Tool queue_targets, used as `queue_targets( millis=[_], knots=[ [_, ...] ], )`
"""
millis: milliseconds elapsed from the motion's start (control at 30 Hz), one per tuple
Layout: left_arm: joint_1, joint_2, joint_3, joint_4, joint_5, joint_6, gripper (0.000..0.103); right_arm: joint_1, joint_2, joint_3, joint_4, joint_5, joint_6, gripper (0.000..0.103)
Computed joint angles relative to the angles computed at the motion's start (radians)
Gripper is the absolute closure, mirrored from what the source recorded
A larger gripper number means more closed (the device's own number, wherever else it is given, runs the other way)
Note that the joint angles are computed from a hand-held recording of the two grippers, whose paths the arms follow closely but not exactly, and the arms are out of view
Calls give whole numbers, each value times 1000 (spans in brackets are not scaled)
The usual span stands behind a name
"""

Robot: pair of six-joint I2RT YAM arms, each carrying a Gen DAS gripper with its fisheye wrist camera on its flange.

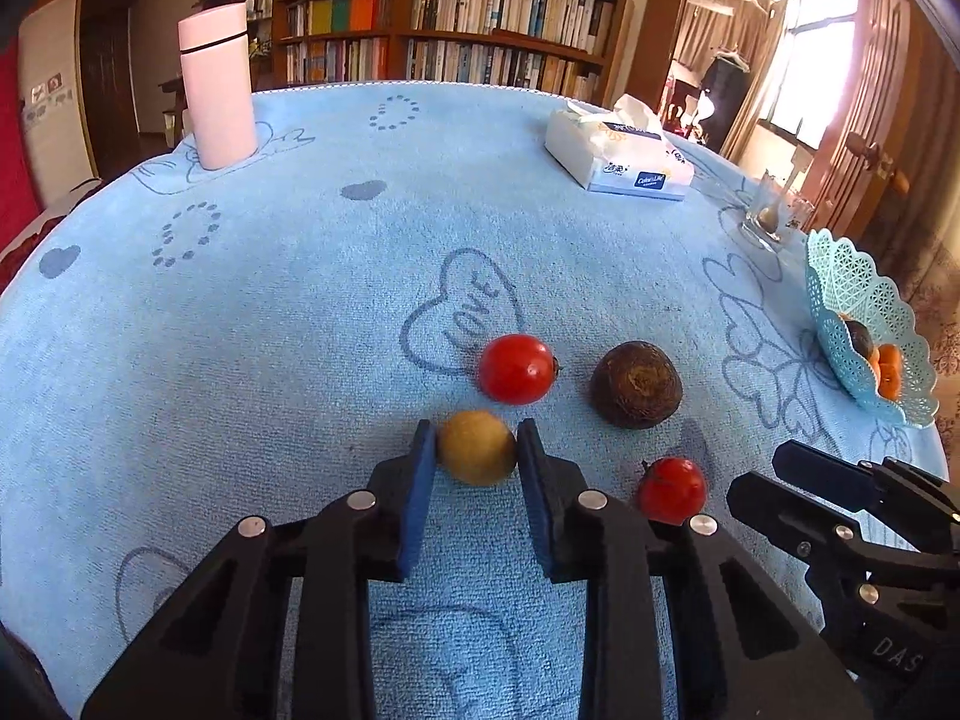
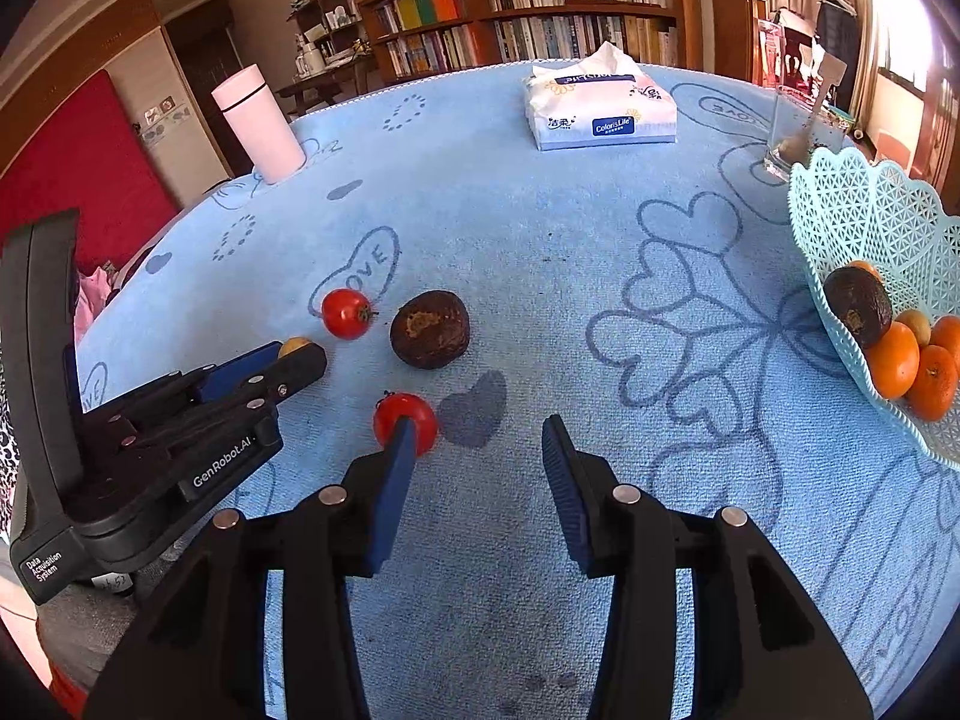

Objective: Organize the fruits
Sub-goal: 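Grasp the tan round fruit with the left tool while the right tool grasps a red tomato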

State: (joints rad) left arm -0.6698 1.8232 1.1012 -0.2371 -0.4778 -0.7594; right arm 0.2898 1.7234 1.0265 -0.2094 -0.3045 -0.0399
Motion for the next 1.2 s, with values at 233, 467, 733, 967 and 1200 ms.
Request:
queue_targets(
  millis=[233,467,733,967,1200],
  knots=[
    [-18,-12,-2,-24,-67,-14,75,34,12,8,4,26,0,47],
    [-25,-27,-11,-51,-137,-33,75,69,51,26,8,67,3,48],
    [-22,-38,-23,-56,-150,-42,75,117,79,44,26,115,-10,58],
    [-17,-44,-30,-52,-146,-49,75,147,70,19,47,164,-28,76],
    [-21,-43,-29,-49,-142,-46,75,117,23,-4,48,137,-20,76]
  ],
)
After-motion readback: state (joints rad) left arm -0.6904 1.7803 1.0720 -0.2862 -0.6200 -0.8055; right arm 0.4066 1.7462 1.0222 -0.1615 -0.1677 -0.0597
